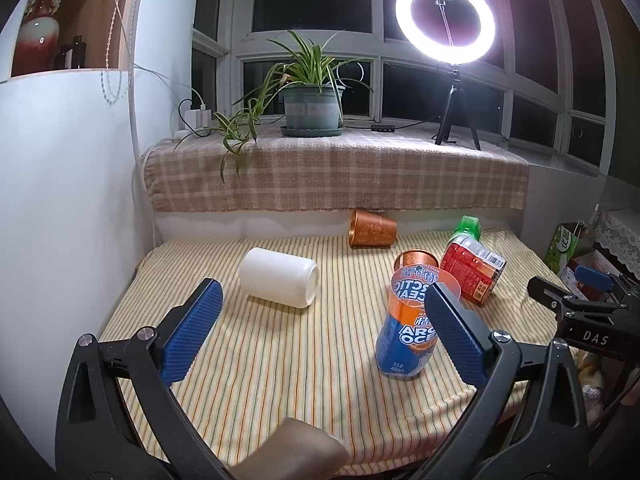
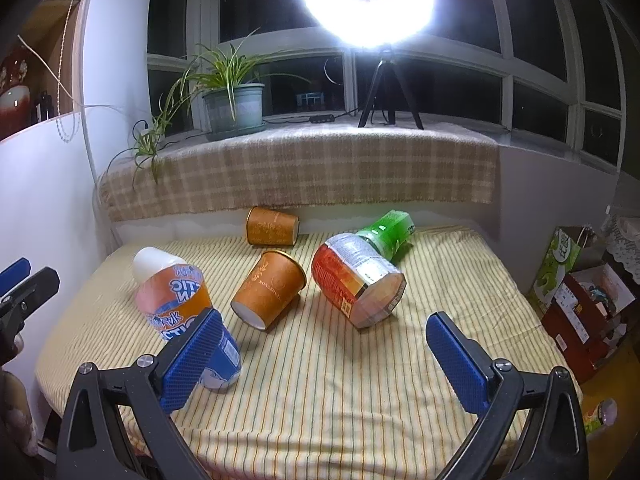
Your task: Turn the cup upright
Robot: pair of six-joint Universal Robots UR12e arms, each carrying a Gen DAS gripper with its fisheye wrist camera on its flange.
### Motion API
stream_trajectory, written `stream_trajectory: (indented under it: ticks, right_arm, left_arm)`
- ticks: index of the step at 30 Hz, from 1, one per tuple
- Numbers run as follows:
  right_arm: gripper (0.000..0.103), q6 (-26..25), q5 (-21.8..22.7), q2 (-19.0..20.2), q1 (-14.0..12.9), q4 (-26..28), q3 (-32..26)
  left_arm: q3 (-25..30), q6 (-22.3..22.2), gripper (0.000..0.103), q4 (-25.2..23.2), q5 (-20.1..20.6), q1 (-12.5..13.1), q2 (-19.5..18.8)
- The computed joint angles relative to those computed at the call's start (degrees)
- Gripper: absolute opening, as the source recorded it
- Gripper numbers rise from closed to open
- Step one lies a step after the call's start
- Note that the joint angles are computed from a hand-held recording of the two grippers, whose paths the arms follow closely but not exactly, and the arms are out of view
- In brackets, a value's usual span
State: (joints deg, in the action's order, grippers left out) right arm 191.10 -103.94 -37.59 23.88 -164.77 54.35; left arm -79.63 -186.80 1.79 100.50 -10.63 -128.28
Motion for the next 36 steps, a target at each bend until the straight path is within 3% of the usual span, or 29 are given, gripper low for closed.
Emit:
stream_trajectory:
  ticks: [9, 36]
  right_arm:
    - [0.103, -1.8, -2.2, 0.4, 0.5, -1.7, -0.6]
    - [0.103, -1.7, -2.3, 0.7, 0.6, -1.3, -1.0]
  left_arm:
    - [-0.1, 0.0, 0.103, 0.0, -0.1, 0.1, 0.0]
    - [0.1, -0.3, 0.103, -0.7, -0.1, 0.4, -0.2]
